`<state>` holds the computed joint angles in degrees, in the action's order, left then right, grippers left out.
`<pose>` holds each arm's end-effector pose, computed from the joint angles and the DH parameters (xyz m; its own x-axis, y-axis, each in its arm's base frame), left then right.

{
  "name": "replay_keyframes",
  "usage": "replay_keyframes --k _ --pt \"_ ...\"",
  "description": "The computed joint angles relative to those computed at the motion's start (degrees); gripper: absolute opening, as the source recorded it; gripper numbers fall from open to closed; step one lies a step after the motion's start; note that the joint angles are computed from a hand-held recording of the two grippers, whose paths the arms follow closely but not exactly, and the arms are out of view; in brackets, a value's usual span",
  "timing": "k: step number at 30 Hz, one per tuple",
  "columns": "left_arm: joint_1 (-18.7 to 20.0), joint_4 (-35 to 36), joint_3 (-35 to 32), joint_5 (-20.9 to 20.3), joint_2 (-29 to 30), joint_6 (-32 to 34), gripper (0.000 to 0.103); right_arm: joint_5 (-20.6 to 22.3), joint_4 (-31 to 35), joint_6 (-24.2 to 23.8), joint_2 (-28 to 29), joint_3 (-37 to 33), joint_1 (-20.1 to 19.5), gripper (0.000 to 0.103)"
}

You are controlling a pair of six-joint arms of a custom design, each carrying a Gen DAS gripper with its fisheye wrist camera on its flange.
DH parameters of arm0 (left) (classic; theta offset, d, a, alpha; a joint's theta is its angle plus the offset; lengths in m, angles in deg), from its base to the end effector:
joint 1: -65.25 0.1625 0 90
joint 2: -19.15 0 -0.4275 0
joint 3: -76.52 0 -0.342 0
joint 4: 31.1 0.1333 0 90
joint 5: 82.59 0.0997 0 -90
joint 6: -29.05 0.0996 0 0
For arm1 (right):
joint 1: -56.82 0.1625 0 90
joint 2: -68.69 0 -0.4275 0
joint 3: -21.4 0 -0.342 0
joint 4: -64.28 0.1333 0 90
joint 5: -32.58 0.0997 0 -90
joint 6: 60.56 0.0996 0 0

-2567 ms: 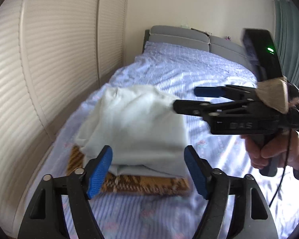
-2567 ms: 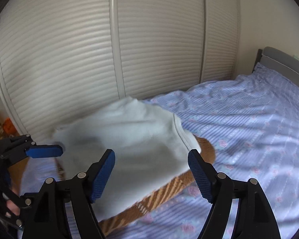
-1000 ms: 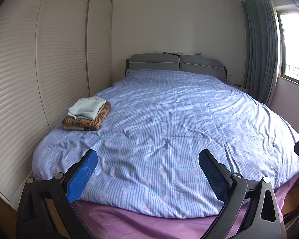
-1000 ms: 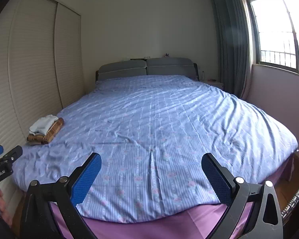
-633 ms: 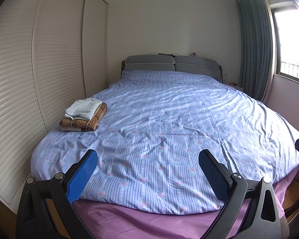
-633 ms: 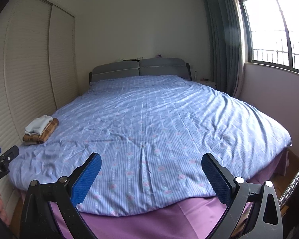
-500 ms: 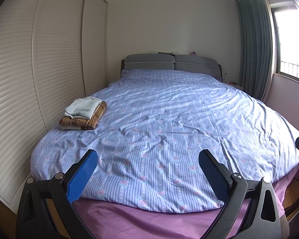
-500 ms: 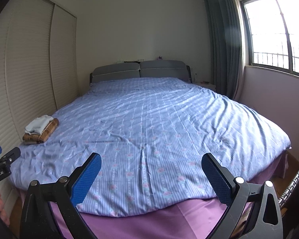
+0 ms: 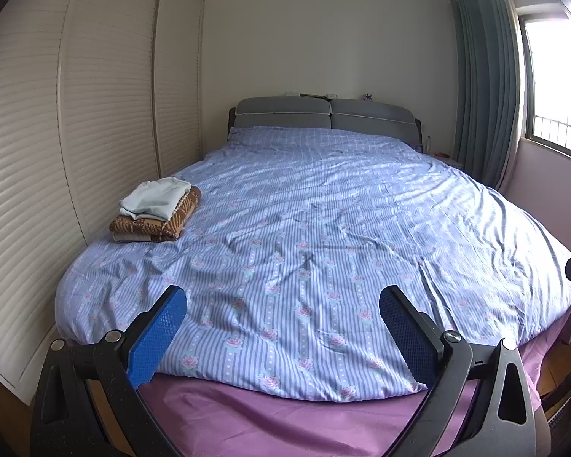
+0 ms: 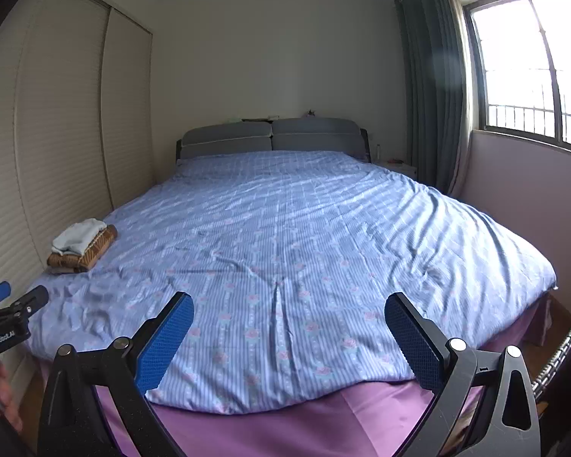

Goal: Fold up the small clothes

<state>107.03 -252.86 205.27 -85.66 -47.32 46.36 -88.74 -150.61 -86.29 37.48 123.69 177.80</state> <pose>-0.1206 -0.4199 0.3432 -0.6221 -0.4873 -0.6128 0.4677 0.3965 -0.7900 0.3808 -0.4759 0.0907 -0.7224 -0.2919 0.6269 -0.6855 0.4213 -0.5938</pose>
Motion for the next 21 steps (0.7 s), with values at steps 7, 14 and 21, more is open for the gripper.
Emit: replay_keyframes --k 7,14,21 --pt "-0.18 -2.82 -0.56 0.17 0.79 2.78 0.103 0.13 0.18 0.22 -0.21 0.16 -0.13 0.102" --pt "-0.17 2.19 0.36 0.1 -0.34 -1.87 0.103 -0.05 0.69 0.67 -0.2 0.16 -0.01 0.102" --pt "-0.15 3.09 0.45 0.08 -0.63 -2.54 0.103 0.1 1.01 1.08 -0.08 0.2 -0.04 0.102"
